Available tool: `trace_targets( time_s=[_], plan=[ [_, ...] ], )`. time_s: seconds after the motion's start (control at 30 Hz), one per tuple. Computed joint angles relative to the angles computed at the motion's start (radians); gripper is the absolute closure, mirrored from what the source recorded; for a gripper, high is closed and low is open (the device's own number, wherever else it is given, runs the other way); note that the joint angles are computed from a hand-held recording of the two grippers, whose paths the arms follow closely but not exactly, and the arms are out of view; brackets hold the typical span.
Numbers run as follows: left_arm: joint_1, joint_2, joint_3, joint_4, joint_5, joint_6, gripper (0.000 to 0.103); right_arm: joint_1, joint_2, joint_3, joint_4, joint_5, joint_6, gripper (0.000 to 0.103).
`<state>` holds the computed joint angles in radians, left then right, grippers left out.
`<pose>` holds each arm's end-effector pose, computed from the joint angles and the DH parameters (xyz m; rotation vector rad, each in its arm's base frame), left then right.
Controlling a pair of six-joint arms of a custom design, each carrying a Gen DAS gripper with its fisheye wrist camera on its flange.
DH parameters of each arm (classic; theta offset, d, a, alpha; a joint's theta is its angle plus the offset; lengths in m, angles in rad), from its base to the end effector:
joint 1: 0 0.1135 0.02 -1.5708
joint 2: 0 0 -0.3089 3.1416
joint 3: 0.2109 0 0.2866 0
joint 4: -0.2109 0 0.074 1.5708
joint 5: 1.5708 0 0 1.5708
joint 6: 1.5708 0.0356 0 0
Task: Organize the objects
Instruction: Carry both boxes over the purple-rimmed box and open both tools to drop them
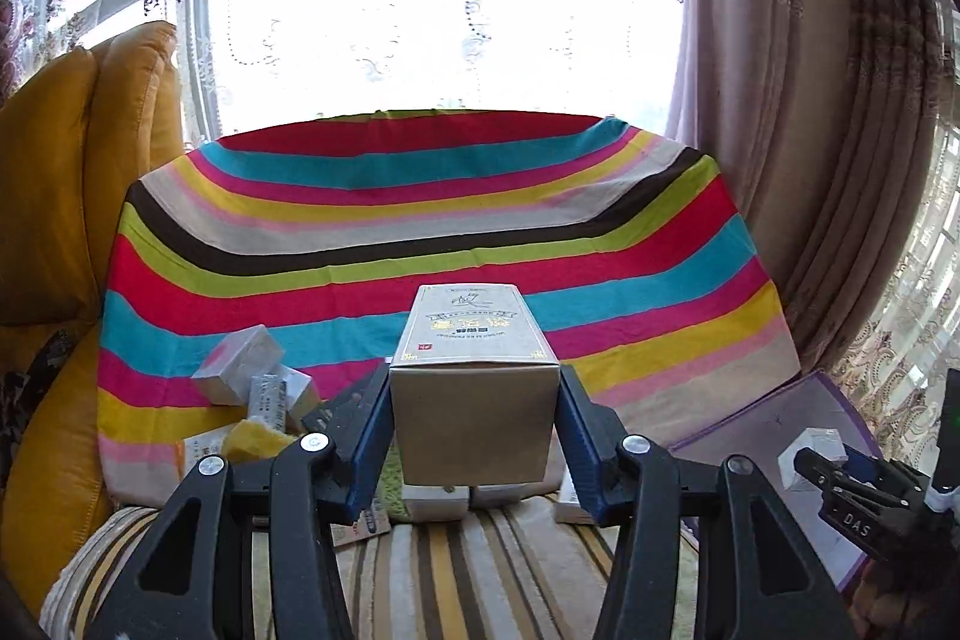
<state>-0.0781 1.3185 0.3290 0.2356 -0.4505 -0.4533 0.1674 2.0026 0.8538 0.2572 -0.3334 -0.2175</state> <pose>0.2248 -0.0020 0.1388 -0.6345 2.1541 0.2401 0.3791 0.0759 0.0792 -0.6063 2.3567 0.3871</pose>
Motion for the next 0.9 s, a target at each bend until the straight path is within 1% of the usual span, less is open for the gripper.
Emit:
trace_targets(
  time_s=[0.1, 0.27, 0.4, 0.53, 0.57, 0.6, 0.63, 0.67, 0.7, 0.77, 0.9],
  plan=[
    [-0.066, 0.085, 0.035, 0.032, 0.084, 0.003, 0.051, -0.018, 0.017, 0.009, -0.012, 0.011, -0.001, 0.05],
    [-0.104, 0.216, 0.088, 0.094, 0.285, -0.009, 0.051, -0.052, 0.041, 0.02, -0.023, 0.029, -0.002, 0.05],
    [-0.153, 0.302, 0.129, 0.121, 0.352, -0.012, 0.051, -0.072, 0.052, 0.029, -0.03, 0.046, 0.003, 0.05],
    [-0.16, 0.356, 0.159, 0.133, 0.431, -0.001, 0.05, -0.082, 0.061, 0.04, -0.037, 0.058, 0.011, 0.05],
    [-0.158, 0.365, 0.165, 0.132, 0.443, 0.002, 0.049, -0.083, 0.06, 0.04, -0.038, 0.059, 0.012, 0.047],
    [-0.157, 0.372, 0.169, 0.131, 0.451, 0.004, 0.045, -0.085, 0.058, 0.039, -0.037, 0.057, 0.013, 0.039],
    [-0.157, 0.368, 0.165, 0.132, 0.452, 0.003, 0.042, -0.086, 0.055, 0.037, -0.034, 0.058, 0.018, 0.035],
    [-0.156, 0.366, 0.161, 0.136, 0.452, 0.0, 0.033, -0.087, 0.05, 0.031, -0.026, 0.058, 0.021, 0.028],
    [-0.153, 0.367, 0.159, 0.143, 0.45, -0.002, 0.027, -0.088, 0.044, 0.025, -0.017, 0.06, 0.02, 0.022],
    [-0.152, 0.343, 0.141, 0.152, 0.44, -0.013, 0.024, -0.083, 0.037, 0.02, -0.009, 0.073, 0.013, 0.019],
    [-0.144, 0.293, 0.117, 0.126, 0.412, -0.014, 0.023, -0.076, 0.016, 0.008, -0.008, 0.068, -0.002, 0.013]
  ],
)
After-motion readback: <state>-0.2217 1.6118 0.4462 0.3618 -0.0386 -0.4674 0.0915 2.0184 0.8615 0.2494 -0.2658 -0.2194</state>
